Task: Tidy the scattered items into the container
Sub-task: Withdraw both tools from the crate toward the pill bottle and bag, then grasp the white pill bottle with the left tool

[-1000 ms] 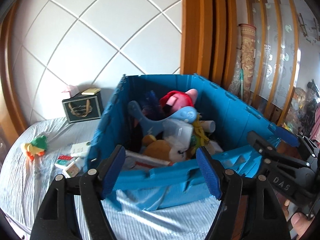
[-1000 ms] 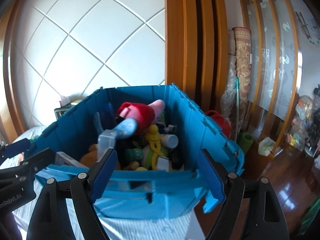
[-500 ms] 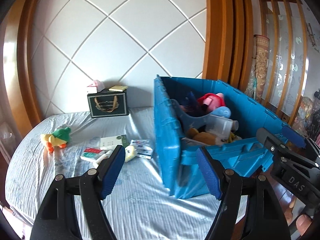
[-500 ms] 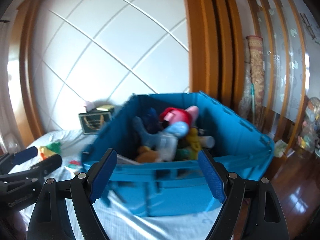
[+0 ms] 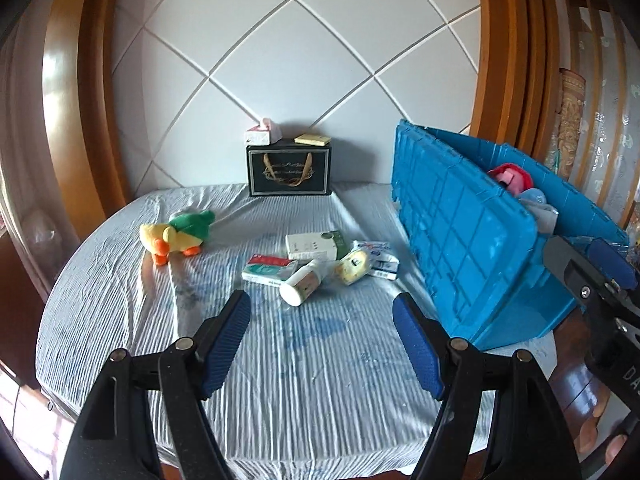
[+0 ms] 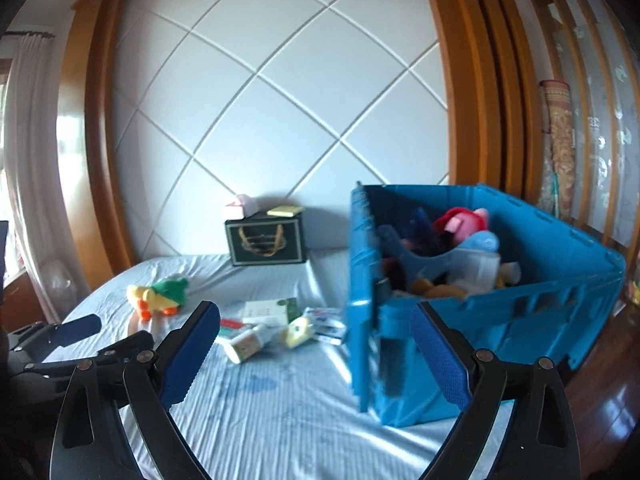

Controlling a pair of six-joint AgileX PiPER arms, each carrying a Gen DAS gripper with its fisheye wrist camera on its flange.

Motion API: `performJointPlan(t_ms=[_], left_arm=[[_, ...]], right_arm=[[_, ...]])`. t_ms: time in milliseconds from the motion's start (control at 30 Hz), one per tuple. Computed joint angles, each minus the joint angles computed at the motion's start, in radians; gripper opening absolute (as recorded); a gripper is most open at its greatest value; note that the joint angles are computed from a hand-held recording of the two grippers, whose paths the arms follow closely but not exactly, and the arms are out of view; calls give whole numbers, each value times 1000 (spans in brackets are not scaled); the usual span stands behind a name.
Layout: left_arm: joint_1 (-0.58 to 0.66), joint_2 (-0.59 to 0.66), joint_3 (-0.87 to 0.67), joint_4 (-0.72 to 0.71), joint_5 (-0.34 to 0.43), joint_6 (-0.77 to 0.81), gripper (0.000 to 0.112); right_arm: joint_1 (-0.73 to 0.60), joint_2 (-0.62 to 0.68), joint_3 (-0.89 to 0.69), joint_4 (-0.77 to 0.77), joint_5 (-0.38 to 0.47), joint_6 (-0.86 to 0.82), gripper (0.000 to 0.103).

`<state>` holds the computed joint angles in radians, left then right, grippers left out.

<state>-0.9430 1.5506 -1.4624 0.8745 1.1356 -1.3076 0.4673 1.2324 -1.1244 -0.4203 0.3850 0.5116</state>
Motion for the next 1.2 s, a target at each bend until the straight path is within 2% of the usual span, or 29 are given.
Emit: performJointPlan(t_ms=[100,200,367,467,567,700,767,867,967,1100,1200], left_arm=[[79,-49,113,-60,-60,-8,73],[167,-69,198,-109,-123,-11,73],[310,-18,243,-193,-205,35,73],[391,58,205,-248,-243,115,73],[473,162,116,-310,-262,204,73],[545,316,-40,-378,-243,307,73],[568,375,-98,-392,-243,344,73],[608,457,-187,-431,-249,408,73],[642,551,-322,-500,-242,504,73],[661,715,-582,-615,-191,693,73],[661,890,-870,-704,-68,843,73]], right_arm=[[67,59,-8,-54,6,56,97],[90,142,-35,-13,-9,6,97],[65,319,-118,226,-46,-240,97],[39,456,-226,379,-26,-379,97],[12,608,-377,517,36,-513,97],[-20,801,-596,607,137,-603,97],[-33,894,-707,600,185,-592,97],[-45,1033,-900,561,304,-544,97],[-51,1116,-1013,519,378,-509,97],[-64,1168,-1076,463,428,-423,97],[-75,1202,-1117,421,465,-349,97]])
